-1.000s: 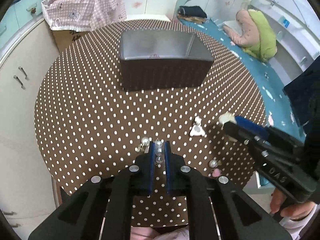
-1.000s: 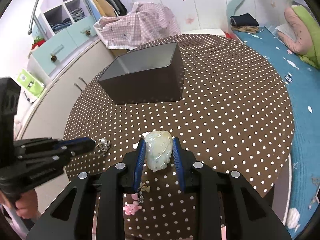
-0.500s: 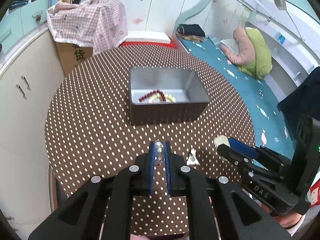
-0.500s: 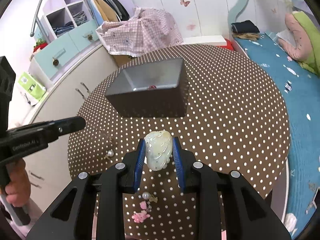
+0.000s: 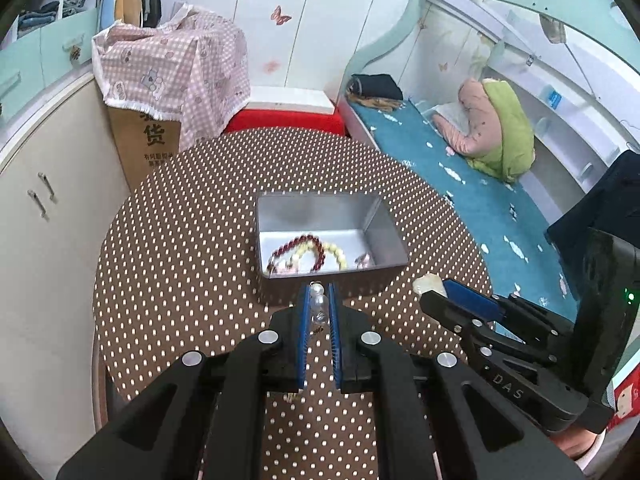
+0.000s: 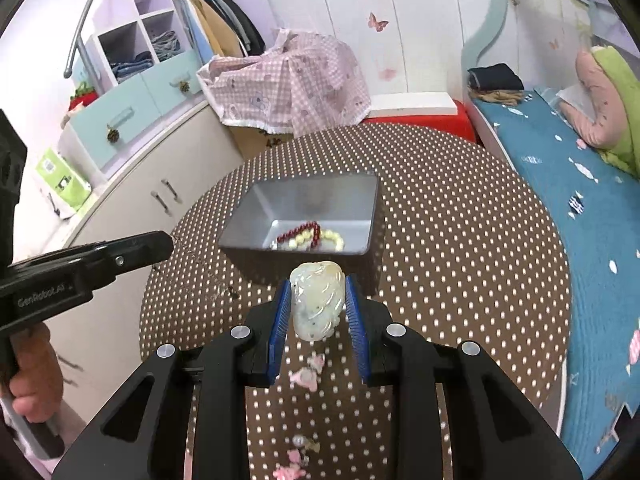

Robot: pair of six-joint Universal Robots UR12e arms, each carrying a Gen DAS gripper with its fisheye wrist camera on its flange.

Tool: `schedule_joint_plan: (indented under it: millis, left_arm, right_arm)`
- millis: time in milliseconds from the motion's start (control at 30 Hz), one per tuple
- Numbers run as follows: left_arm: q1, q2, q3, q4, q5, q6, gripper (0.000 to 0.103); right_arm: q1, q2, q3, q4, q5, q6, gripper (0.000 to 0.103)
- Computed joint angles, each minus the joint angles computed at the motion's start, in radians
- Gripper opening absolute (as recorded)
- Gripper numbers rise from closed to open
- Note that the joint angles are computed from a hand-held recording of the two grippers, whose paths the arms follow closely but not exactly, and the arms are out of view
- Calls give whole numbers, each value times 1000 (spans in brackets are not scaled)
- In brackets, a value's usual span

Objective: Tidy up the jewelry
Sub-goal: 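Carry the jade pendant and pearl keychain with both tools over the grey box, then open both tools to drop the pendant and keychain into the box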

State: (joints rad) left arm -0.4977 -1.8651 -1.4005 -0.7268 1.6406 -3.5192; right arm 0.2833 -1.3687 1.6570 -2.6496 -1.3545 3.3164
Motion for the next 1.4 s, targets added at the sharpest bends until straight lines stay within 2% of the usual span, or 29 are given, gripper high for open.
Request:
schedule_joint_plan:
  millis: [400, 633, 867, 900, 933, 967, 1033, 1067, 1100, 1200, 1400]
  left_arm:
    - [26, -57, 90, 15, -29, 27, 8]
    - [42, -93, 131, -27, -43, 14, 8]
    - [53, -119, 152, -92, -63, 5, 8]
    - [52, -123, 156, -103, -49, -4, 9]
    - [50, -124, 155, -107, -34, -13, 9]
    - [48, -126, 158, -119, -17, -21, 9]
    - [49, -127, 157, -124, -14, -25, 15]
    - [50, -125, 153, -122, -15, -25, 24]
    - [49, -125, 152, -121, -8, -22, 33]
    - [46, -121, 146, -118, 12, -18, 49]
    - [41, -110, 130, -128, 25, -27, 53]
  right_arm:
    - [4, 83, -133, 62, -16, -10, 28]
    - [9, 128, -185, 123, -16, -20, 28]
    - [12, 145, -198, 129, -16, 7, 30]
    - [10, 146, -200, 131, -8, 18, 31]
    - [8, 145, -199, 130, -1, 26, 37]
    - [8, 143, -197, 121, -8, 34, 47]
    - [14, 137, -189, 94, -59, 46, 58]
    - [16, 134, -187, 88, -72, 46, 62]
    - [16, 132, -186, 84, -79, 46, 63]
    - [17, 125, -182, 82, -104, 53, 67]
    - [13, 109, -167, 86, -116, 65, 69]
